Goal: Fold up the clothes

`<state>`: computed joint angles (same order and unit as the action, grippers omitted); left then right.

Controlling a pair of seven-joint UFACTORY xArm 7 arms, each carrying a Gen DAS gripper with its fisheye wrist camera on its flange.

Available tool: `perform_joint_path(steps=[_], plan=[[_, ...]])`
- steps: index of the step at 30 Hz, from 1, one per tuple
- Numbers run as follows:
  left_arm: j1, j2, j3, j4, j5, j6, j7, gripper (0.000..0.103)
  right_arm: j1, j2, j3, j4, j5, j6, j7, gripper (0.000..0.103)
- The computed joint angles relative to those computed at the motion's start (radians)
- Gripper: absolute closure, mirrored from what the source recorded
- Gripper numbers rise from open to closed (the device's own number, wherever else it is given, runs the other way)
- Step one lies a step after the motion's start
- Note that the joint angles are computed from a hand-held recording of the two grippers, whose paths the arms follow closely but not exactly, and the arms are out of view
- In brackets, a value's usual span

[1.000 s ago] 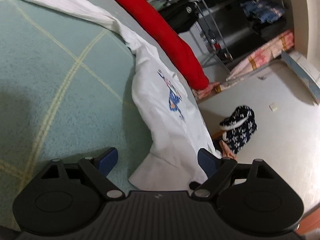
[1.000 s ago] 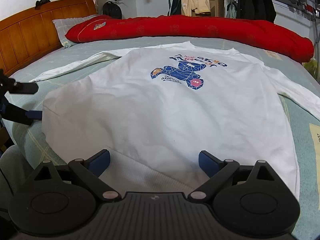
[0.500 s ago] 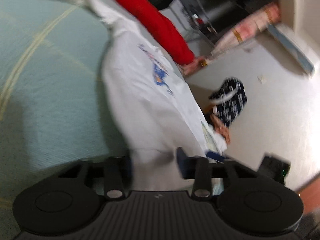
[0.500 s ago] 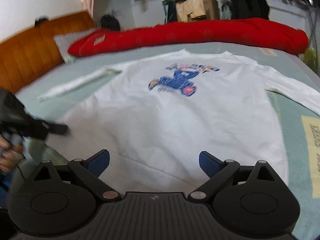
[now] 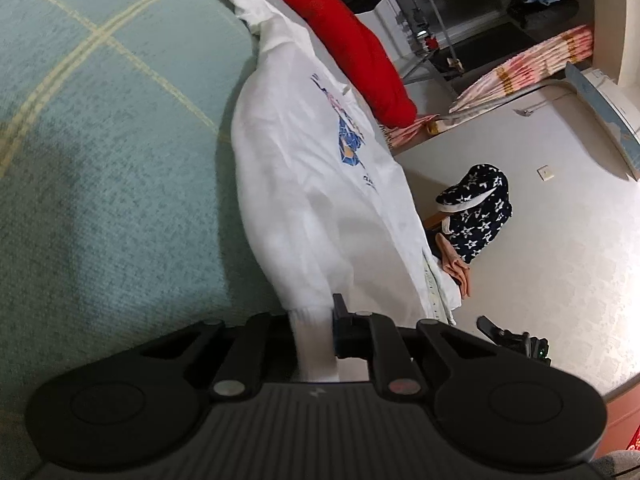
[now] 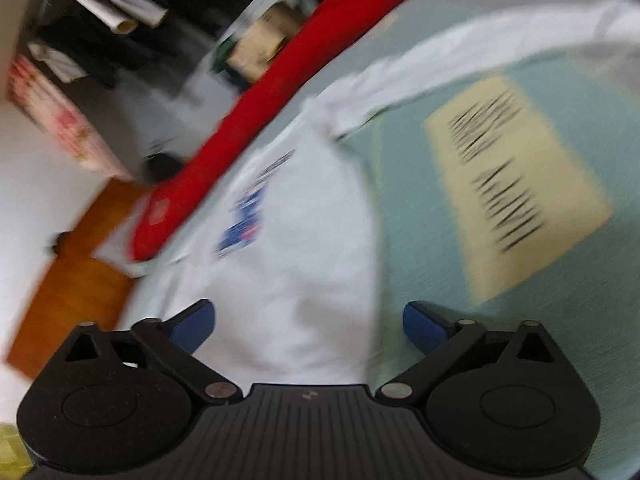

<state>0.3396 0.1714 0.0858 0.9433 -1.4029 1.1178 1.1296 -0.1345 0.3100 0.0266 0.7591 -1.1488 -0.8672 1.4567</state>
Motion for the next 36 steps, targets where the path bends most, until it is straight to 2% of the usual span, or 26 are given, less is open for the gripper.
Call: perform_joint_path(steps=[1, 3, 9, 10, 14, 17, 18, 19, 21, 22, 23, 24, 25, 27, 28, 31, 33, 36], plan=[[0.003, 0.009, 0.002, 0.008, 0.009, 0.006, -0.01, 0.091, 0.02, 0.008, -0.012, 0.017, -0.011, 0.01, 0.01, 0.0], [0.002, 0.025, -0.002, 0.029, 0.021, 0.008, -0.034, 0.092, 0.012, 0.046, 0.011, 0.094, -0.061, 0.052, 0.05, 0.0], [0.013, -0.003, 0.001, -0.002, 0.037, 0.008, -0.044, 0.092, 0.001, 0.167, 0.006, 0.273, -0.172, -0.017, 0.262, 0.0], [0.018, -0.008, 0.006, -0.013, 0.035, 0.017, -0.037, 0.092, 0.006, 0.15, -0.005, 0.256, -0.209, -0.035, 0.272, 0.0], [0.015, 0.031, 0.001, 0.019, 0.022, 0.03, -0.063, 0.092, 0.035, 0.082, -0.025, 0.11, -0.148, -0.081, 0.111, 0.0], [0.003, 0.035, -0.013, 0.041, 0.035, 0.003, -0.076, 0.092, 0.047, 0.143, -0.007, 0.184, -0.092, -0.064, 0.124, 0.0], [0.0, 0.03, -0.015, 0.04, 0.041, -0.006, -0.077, 0.092, 0.051, 0.15, -0.005, 0.214, -0.107, -0.041, 0.143, 0.001], [0.0, 0.019, -0.014, 0.032, 0.045, -0.012, -0.077, 0.092, 0.056, 0.131, -0.01, 0.212, -0.129, -0.008, 0.161, 0.006], [0.006, -0.01, -0.006, -0.008, 0.031, -0.015, -0.063, 0.092, 0.065, 0.093, -0.018, 0.209, -0.177, 0.057, 0.202, 0.028], [0.009, -0.024, 0.0, -0.029, 0.021, -0.016, -0.054, 0.092, 0.056, 0.078, -0.024, 0.163, -0.155, 0.049, 0.183, 0.048], [0.009, -0.035, 0.005, -0.045, 0.011, -0.019, -0.049, 0.092, 0.046, 0.065, -0.029, 0.119, -0.134, 0.04, 0.164, 0.064], [0.006, -0.042, 0.007, -0.055, 0.001, -0.024, -0.048, 0.093, 0.034, 0.053, -0.032, 0.076, -0.112, 0.032, 0.145, 0.073], [0.0, -0.049, 0.008, -0.059, -0.001, -0.038, -0.052, 0.093, 0.026, 0.057, -0.029, 0.041, -0.066, 0.015, 0.113, 0.089], [-0.022, -0.068, 0.004, -0.053, 0.02, -0.083, -0.071, 0.098, 0.016, 0.079, -0.012, 0.013, 0.01, -0.013, 0.072, 0.091], [-0.035, -0.089, 0.001, -0.052, 0.036, -0.11, -0.071, 0.099, 0.012, 0.077, -0.003, 0.025, 0.006, 0.0, 0.081, 0.093], [-0.056, -0.18, 0.013, -0.068, 0.061, -0.127, -0.035, 0.099, 0.013, 0.025, 0.006, 0.066, -0.061, 0.076, 0.118, 0.094], [-0.062, -0.259, 0.037, -0.092, 0.07, -0.111, -0.015, 0.099, 0.01, -0.015, 0.003, 0.078, -0.1, 0.07, 0.119, 0.094], [-0.073, -0.339, 0.076, -0.114, 0.133, -0.098, -0.039, 0.099, 0.011, -0.094, -0.02, 0.068, -0.176, 0.076, 0.137, 0.094]])
